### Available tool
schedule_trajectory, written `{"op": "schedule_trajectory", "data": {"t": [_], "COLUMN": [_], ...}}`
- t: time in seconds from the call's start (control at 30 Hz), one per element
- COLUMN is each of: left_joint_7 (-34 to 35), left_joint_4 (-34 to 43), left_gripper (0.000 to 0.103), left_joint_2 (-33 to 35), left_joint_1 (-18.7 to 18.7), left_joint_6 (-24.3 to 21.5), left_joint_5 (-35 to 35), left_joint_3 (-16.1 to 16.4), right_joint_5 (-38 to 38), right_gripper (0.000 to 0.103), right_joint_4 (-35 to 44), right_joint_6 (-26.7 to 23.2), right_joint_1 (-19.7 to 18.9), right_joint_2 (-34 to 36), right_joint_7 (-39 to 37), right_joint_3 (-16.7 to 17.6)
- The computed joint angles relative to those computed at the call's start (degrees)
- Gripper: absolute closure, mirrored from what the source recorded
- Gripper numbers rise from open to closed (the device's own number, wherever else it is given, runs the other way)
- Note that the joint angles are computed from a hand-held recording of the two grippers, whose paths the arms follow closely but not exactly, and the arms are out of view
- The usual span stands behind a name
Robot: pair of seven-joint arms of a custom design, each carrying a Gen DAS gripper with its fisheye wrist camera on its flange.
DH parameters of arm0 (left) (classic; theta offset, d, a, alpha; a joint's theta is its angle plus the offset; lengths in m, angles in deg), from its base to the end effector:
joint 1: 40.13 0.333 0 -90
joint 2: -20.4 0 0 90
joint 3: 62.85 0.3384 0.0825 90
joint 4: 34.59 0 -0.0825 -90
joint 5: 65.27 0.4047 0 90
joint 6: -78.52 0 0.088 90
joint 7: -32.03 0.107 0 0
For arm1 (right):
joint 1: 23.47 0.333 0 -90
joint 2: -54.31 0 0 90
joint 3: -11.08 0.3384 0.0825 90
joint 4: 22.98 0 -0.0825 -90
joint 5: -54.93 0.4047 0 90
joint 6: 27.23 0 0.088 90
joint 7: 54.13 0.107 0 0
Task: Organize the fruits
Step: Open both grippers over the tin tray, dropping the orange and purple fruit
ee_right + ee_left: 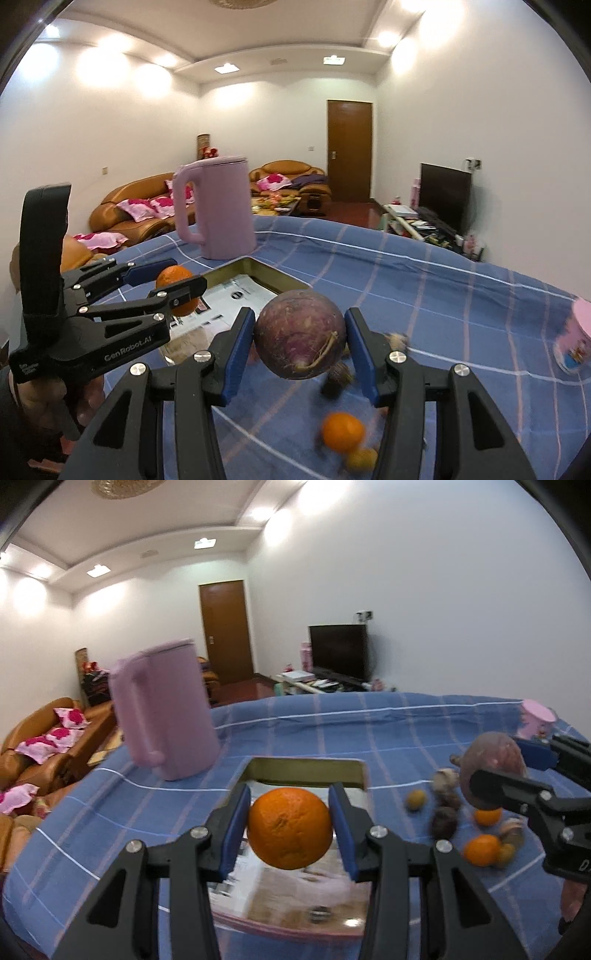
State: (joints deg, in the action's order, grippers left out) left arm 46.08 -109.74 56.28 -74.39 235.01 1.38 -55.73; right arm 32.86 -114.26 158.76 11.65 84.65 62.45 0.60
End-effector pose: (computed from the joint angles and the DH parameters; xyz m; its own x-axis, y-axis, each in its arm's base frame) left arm 0.6838 -0.4211 0.4569 -0.0752 -0.9937 -0.0826 -0.4405 0.1074 -0.8913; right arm 0.6607 0.3784 0.4699 0.4395 -0.8982 0.0024 -0.3891 -0.1928 -0.9008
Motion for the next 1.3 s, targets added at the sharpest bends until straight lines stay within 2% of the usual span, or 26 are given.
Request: {"op": "schedule_trajectory", "data": {"t": [0.13, 0.27, 0.4, 0.5, 0.9, 1.13, 1.3], "left_joint_7": [2.1, 3.1, 5.4, 8.7, 16.7, 17.3, 16.3], "left_joint_4": [0.3, 0.1, 1.2, 2.1, 4.4, 3.4, 3.3], "left_gripper": [0.058, 0.058, 0.058, 0.058, 0.058, 0.054, 0.054], "left_joint_2": [0.2, 0.3, 1.1, 2.0, 4.6, 4.2, 4.2], "left_joint_1": [1.6, 2.5, 3.1, 4.2, 4.0, 2.9, 1.3], "left_joint_6": [-1.0, -0.9, -1.6, -1.6, -2.6, -1.6, -2.1], "left_joint_5": [-2.3, -4.1, -6.0, -9.5, -17.4, -18.0, -16.6], "left_joint_3": [-0.3, -0.1, 0.0, -0.9, 0.2, 1.5, 3.0], "right_joint_5": [0.4, 1.5, 3.3, 4.7, 10.7, 13.8, 15.3], "right_gripper": [0.051, 0.051, 0.051, 0.051, 0.051, 0.051, 0.051], "right_joint_4": [7.7, 13.8, 18.7, 22.6, 34.4, 38.6, 38.3], "right_joint_6": [-4.3, -7.5, -10.2, -12.4, -21.7, -26.4, -26.4], "right_joint_1": [-6.6, -8.4, -9.1, -8.9, -8.0, -7.2, -7.0], "right_joint_2": [4.3, 8.3, 11.5, 13.9, 21.6, 24.3, 24.5], "right_joint_7": [-4.2, -7.3, -10.2, -12.0, -19.2, -22.8, -23.8], "right_joint_3": [9.6, 13.4, 15.8, 16.5, 18.1, 18.2, 18.1]}}
